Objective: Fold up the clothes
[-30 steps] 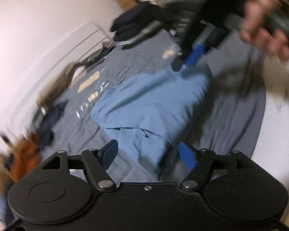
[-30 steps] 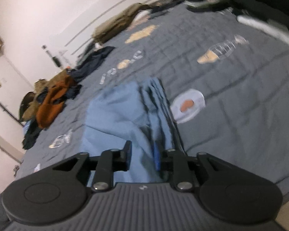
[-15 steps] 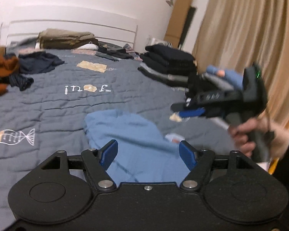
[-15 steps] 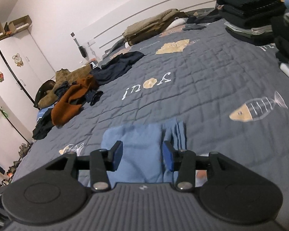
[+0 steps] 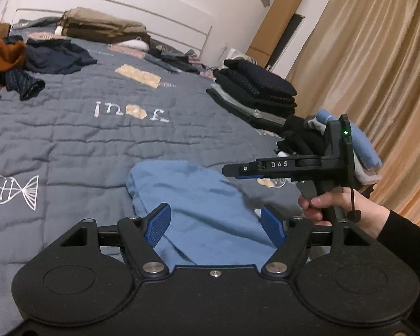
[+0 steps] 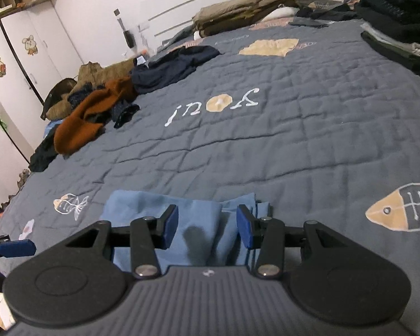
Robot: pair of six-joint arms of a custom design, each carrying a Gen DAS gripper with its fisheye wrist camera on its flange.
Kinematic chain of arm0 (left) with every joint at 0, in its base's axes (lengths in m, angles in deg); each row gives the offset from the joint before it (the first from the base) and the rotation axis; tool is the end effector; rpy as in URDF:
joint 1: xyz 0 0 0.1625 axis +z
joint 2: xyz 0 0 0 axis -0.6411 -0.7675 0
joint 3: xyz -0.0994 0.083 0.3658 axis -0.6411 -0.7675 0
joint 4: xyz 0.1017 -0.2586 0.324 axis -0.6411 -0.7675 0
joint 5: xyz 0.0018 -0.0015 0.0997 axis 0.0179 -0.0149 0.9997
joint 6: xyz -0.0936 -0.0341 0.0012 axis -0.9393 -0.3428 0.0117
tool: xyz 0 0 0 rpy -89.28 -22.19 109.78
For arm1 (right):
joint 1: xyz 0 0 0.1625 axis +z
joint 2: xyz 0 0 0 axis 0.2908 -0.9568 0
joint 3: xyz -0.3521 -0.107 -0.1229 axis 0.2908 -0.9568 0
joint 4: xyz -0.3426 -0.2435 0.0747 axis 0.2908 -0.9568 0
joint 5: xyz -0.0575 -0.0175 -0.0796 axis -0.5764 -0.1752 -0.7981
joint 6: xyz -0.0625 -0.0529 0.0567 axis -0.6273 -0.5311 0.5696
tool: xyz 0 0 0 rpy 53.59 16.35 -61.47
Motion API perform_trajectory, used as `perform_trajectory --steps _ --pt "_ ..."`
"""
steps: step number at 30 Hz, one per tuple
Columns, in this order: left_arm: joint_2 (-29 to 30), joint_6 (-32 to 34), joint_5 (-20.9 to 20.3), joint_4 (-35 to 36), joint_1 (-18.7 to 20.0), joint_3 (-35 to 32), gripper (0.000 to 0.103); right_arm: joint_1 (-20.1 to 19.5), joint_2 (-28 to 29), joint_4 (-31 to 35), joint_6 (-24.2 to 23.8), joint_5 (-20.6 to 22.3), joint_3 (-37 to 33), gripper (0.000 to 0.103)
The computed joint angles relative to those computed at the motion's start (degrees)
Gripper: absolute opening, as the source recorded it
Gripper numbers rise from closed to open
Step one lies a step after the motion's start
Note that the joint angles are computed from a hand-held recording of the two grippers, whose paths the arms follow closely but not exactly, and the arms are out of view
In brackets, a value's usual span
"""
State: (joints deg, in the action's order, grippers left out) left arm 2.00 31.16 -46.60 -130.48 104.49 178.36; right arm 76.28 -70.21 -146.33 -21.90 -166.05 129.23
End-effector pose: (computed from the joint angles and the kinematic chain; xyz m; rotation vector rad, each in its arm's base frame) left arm -0.0831 -0.5394 0.1914 0.7387 2.7146 -1.0976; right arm 0.1604 -0.6399 0.1383 0.7219 -2.7195 0.8225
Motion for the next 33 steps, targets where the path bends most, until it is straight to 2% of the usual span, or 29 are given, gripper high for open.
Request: perform_trajectory --steps 8,11,12,13,14,15,17,21,25,27,30,33 --pt "-0.14 -0.76 1.46 1.65 0.52 -0.42 0.070 -0.78 2.28 4.75 2.70 0.45 -2.87 0.046" --pt "-0.59 -0.96 1.31 1.44 0.46 -0.12 0.070 -1.27 2.46 5.22 4.23 2.95 -2.74 0.045" --pt "-0.71 -1.00 1.37 1.32 0.46 -0.02 0.070 -1.46 2.47 5.06 4.88 3.97 -2.58 0.043" --pt "-0.84 -1.11 1.50 1.26 0.46 0.06 0.070 -1.59 2.49 4.77 5.78 4.81 -2.46 0.032" --pt "-0.92 -1.24 1.68 1.19 0.44 0.11 0.070 -1.78 2.41 5.21 6.96 5.81 -2.52 0.011" --pt "-1.00 -1.38 1.86 1.12 0.43 0.16 0.070 -2.00 2.18 6.19 8.59 7.02 -2.71 0.005" --pt "-1.13 -1.66 2.11 0.86 0.46 0.23 0.070 -2.25 1.50 4.72 10.27 8.92 -1.98 0.003" --pt "-1.19 -1.86 2.29 -0.30 0.45 0.38 0.070 -2.40 0.16 -2.45 10.43 12.17 0.06 0.002" --pt "-0.93 -1.75 2.96 -0.79 0.30 0.43 0.070 -2.08 0.57 -8.96 8.18 11.42 0.42 0.002" --pt "-0.59 -1.70 3.29 -0.96 0.33 0.36 0.070 -2.28 1.48 -8.75 7.06 10.15 -0.22 0.002" --pt "-0.45 -2.70 2.25 -0.05 0.81 0.00 0.070 -2.63 2.50 -3.93 6.91 7.75 -1.53 0.002" --pt "-0.17 -4.29 -2.86 0.38 1.90 -0.44 0.069 -2.84 3.13 -3.10 6.77 6.57 -1.78 0.002"
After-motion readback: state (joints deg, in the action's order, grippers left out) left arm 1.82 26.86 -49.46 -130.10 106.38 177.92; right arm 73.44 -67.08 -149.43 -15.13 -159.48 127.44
